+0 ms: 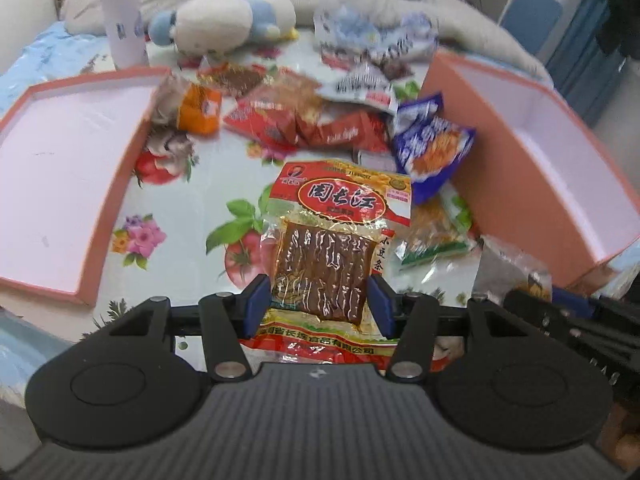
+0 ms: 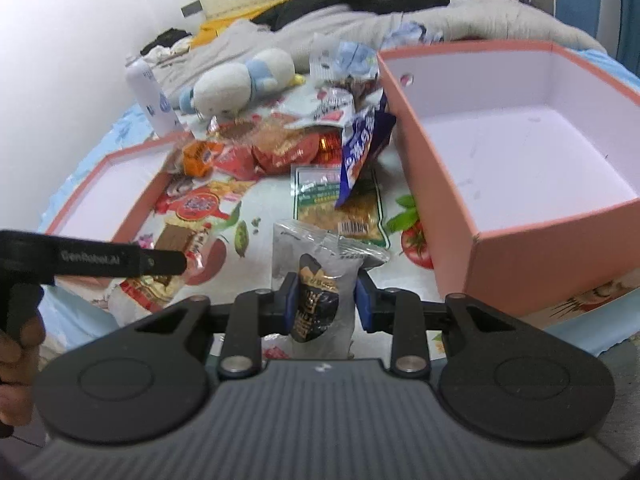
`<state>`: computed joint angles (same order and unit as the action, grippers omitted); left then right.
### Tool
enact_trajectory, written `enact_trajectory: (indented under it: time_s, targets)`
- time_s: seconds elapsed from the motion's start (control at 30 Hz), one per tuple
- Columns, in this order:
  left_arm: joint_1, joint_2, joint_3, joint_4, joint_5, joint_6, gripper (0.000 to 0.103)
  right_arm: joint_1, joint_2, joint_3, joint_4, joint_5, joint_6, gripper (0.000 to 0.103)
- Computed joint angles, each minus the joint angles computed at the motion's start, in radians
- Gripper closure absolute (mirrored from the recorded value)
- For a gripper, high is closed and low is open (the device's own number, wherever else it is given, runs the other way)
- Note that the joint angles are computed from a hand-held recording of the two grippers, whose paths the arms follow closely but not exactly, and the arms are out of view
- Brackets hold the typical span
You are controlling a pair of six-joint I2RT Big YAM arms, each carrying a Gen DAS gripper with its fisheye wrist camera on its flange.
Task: Organize snacks
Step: 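Carry both held packets up and over into the deep pink box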
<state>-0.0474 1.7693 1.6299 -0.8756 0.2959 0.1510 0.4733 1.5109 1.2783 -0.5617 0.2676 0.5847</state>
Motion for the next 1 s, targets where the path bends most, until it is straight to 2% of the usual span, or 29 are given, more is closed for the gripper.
enact_trajectory:
  time_s: [0.4, 0.63, 0.8, 1.0]
  targets:
    - [0.0, -0.201, -0.075, 0.016, 0.083, -0.119, 0.044, 0.054, -0.14, -0.005, -0.039, 0.143, -0.001, 0.071]
    - [-0.018, -0.286, -0.123, 0.053, 0.115, -0.176, 0.044, 0.071, -0.211, -0.024, -0.058, 0.199, 0.003, 0.071]
    - [-0.046, -0.301, -0.129, 0.057, 0.119, -0.173, 0.044, 0.065, -0.236, -0.031, -0.07, 0.233, 0.007, 0.071]
    - [-0.088, -0.274, -0.101, 0.051, 0.132, -0.178, 0.044, 0.036, -0.251, -0.044, -0.082, 0.249, 0.027, 0.071]
